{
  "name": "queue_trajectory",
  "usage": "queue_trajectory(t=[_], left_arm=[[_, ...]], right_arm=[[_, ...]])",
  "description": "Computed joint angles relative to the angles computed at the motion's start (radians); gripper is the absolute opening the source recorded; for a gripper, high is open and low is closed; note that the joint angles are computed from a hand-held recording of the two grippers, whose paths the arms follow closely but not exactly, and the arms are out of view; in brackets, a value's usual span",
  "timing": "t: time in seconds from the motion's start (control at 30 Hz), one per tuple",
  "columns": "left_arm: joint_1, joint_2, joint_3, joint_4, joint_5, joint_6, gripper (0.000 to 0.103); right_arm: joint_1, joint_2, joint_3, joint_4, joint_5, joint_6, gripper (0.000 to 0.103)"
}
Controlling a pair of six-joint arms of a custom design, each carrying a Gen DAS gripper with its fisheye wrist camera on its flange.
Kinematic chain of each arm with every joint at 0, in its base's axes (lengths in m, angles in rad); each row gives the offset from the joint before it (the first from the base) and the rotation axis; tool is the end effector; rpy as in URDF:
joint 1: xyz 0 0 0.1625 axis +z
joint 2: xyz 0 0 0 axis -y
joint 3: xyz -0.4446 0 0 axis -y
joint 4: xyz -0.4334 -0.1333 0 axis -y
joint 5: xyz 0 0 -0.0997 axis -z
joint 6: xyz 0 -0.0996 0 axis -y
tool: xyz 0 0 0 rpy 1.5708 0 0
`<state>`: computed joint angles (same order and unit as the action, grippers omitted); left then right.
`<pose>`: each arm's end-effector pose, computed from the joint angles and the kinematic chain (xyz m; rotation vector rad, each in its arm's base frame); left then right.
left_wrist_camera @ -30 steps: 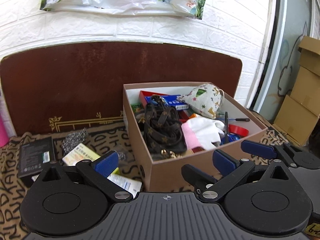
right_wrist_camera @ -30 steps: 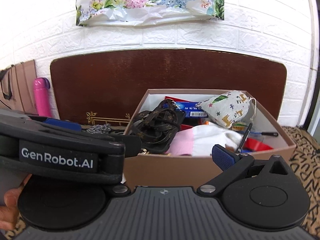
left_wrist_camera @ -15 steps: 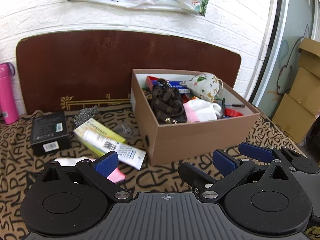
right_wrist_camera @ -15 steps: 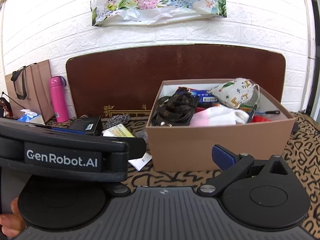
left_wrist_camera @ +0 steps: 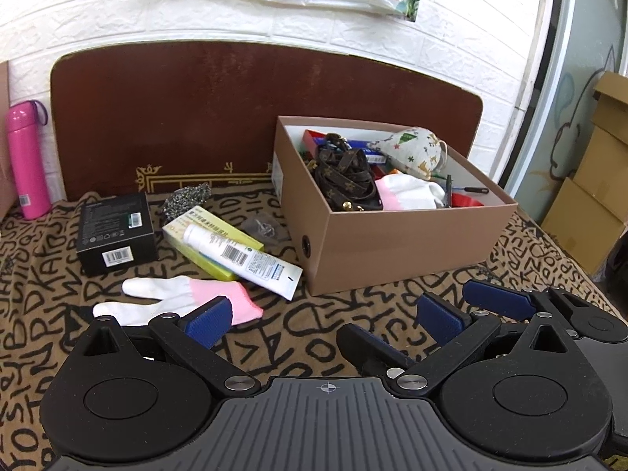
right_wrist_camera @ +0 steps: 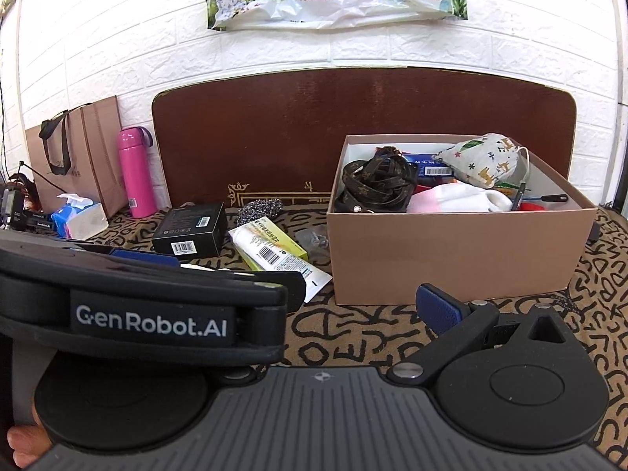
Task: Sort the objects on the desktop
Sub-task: 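Move the left tool back to the white-and-pink glove, then close the left gripper on the glove's cuff and lift it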
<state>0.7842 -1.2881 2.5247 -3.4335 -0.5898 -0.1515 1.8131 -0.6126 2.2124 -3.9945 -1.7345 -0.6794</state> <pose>-0.1160 -0.4209 0.1936 0.3336 2.2626 -1.1947 0.2315 -0.4486 -0.0087 1.0768 -2.3791 1.0668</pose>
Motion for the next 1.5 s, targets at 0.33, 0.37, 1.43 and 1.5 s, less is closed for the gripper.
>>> queue_trajectory(t=[0.33, 0.37, 1.43, 1.5], left_arm=[[0.03, -0.024, 0.006, 0.009, -0.021, -0.012, 0.103], [0.035, -0.028, 0.008, 0.012, -0.021, -0.017, 0.103], [0.442, -0.126, -0.06, 0.045, -0.2, 0.034, 0.09], [0.447, -0.123, -0.069, 0.049, -0.202, 0.043, 0.082]], right_arm=[[0.011, 0.013, -0.017, 0.031, -0.014, -0.002, 0.103], [0.014, 0.016, -0.021, 0.038, -0.016, -0.001, 0.103], [0.016, 0.211, -0.303, 0.34, -0.009, -0.064, 0.103], [0.012, 0.222, -0.325, 0.357, -0.009, -0.064, 0.103]])
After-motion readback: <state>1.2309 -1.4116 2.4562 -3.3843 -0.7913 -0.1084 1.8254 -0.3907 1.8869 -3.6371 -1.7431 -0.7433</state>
